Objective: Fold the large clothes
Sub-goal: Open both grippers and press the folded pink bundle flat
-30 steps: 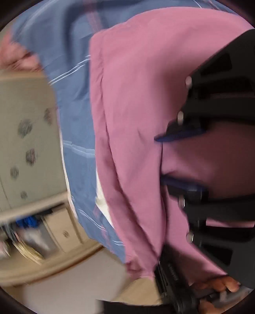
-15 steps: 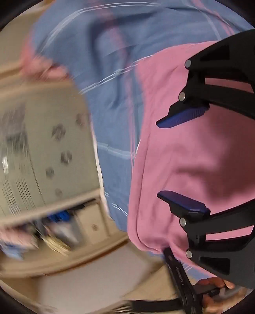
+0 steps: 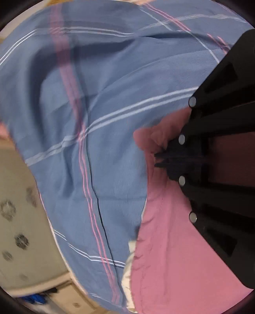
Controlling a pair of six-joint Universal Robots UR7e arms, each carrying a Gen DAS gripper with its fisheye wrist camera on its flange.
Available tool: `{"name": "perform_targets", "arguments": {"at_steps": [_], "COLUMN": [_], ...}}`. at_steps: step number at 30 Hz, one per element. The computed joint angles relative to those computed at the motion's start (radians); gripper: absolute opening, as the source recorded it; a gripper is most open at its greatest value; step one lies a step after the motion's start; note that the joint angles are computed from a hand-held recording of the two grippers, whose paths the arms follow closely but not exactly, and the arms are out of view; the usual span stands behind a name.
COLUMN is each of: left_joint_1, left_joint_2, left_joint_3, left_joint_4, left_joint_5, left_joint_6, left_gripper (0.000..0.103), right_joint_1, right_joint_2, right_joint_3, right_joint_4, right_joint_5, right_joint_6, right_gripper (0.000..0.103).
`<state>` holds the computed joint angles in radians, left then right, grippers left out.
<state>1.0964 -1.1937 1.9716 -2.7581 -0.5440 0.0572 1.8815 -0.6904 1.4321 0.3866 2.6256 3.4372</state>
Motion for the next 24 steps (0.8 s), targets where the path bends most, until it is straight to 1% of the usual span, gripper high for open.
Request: {"name": "perform_targets", "arguments": {"at_steps": [1, 2, 3, 4, 5, 6, 7, 8, 9, 10, 11, 12, 13, 14, 15, 16, 17, 18, 19, 20, 21, 22, 23, 24], "left_joint_1": [-0.013, -0.015, -0.031, -0.054, -0.084, -0.099, -0.115, -0.124, -0.128, -0.114, -0.089, -0.057, -0.049, -0.061, -0.077, -0.095, -0.107, -0.117, -0.13, -0.124, -0.103, -0.071, -0.058, -0.066], "left_joint_2": [-0.066, -0.129, -0.201, -0.258, -0.337, -0.392, -0.448, -0.485, -0.513, -0.505, -0.482, -0.442, -0.411, -0.408, -0.432, -0.477, -0.522, -0.552, -0.575, -0.568, -0.549, -0.521, -0.492, -0.483], "left_joint_3": [0.035, 0.069, 0.123, 0.176, 0.241, 0.28, 0.32, 0.351, 0.384, 0.389, 0.38, 0.372, 0.379, 0.389, 0.397, 0.403, 0.414, 0.431, 0.457, 0.467, 0.463, 0.456, 0.454, 0.464], "left_joint_4": [-0.003, -0.025, -0.049, -0.058, -0.043, -0.009, 0.023, 0.047, 0.086, 0.11, 0.161, 0.17, 0.137, 0.132, 0.147, 0.186, 0.199, 0.183, 0.163, 0.163, 0.172, 0.157, 0.123, 0.1], "left_joint_5": [-0.045, -0.122, -0.157, -0.159, -0.167, -0.188, -0.204, -0.208, -0.204, -0.207, -0.221, -0.237, -0.211, -0.181, -0.168, -0.165, -0.173, -0.168, -0.131, -0.105, -0.109, -0.128, -0.125, -0.103], "left_joint_6": [-0.009, 0.003, 0.02, 0.035, 0.028, 0.014, -0.004, -0.017, -0.046, -0.063, -0.087, -0.093, -0.079, -0.073, -0.088, -0.114, -0.117, -0.108, -0.1, -0.097, -0.094, -0.079, -0.061, -0.046], "left_gripper": [0.024, 0.026, 0.031, 0.032, 0.035, 0.036, 0.037, 0.038, 0.038, 0.038, 0.04, 0.041, 0.041, 0.041, 0.04, 0.04, 0.04, 0.041, 0.042, 0.042, 0.045, 0.046, 0.047, 0.047], "right_joint_1": [0.013, 0.049, 0.093, 0.14, 0.179, 0.225, 0.261, 0.283, 0.281, 0.268, 0.238, 0.23, 0.219, 0.232, 0.256, 0.283, 0.312, 0.347, 0.366, 0.378, 0.357, 0.322, 0.307, 0.301], "right_joint_2": [-0.034, -0.059, -0.092, -0.113, -0.134, -0.153, -0.163, -0.161, -0.145, -0.103, -0.064, -0.031, -0.008, 0.019, 0.03, 0.026, 0.003, -0.018, -0.011, 0.01, 0.031, 0.039, 0.052, 0.064], "right_joint_3": [0.039, 0.088, 0.148, 0.202, 0.258, 0.315, 0.356, 0.384, 0.385, 0.365, 0.343, 0.326, 0.306, 0.276, 0.252, 0.248, 0.267, 0.293, 0.292, 0.287, 0.286, 0.287, 0.274, 0.267], "right_joint_4": [-0.053, -0.109, -0.19, -0.256, -0.308, -0.376, -0.401, -0.398, -0.39, -0.352, -0.321, -0.302, -0.304, -0.265, -0.206, -0.182, -0.201, -0.239, -0.24, -0.212, -0.185, -0.173, -0.14, -0.122], "right_joint_5": [-0.007, -0.003, -0.002, -0.005, -0.007, -0.007, -0.006, -0.007, -0.003, 0.023, 0.021, 0.011, 0.012, 0.047, 0.076, 0.088, 0.082, 0.083, 0.1, 0.12, 0.112, 0.071, 0.034, 0.029], "right_joint_6": [-0.026, -0.053, -0.115, -0.157, -0.175, -0.19, -0.168, -0.118, -0.089, -0.053, -0.043, -0.045, -0.083, -0.081, -0.037, -0.002, -0.001, -0.026, -0.03, -0.005, 0.025, 0.032, 0.056, 0.074], "right_gripper": [0.003, 0.009, 0.014, 0.027, 0.035, 0.035, 0.035, 0.035, 0.035, 0.036, 0.036, 0.036, 0.036, 0.036, 0.036, 0.036, 0.036, 0.037, 0.039, 0.043, 0.047, 0.051, 0.051, 0.051]}}
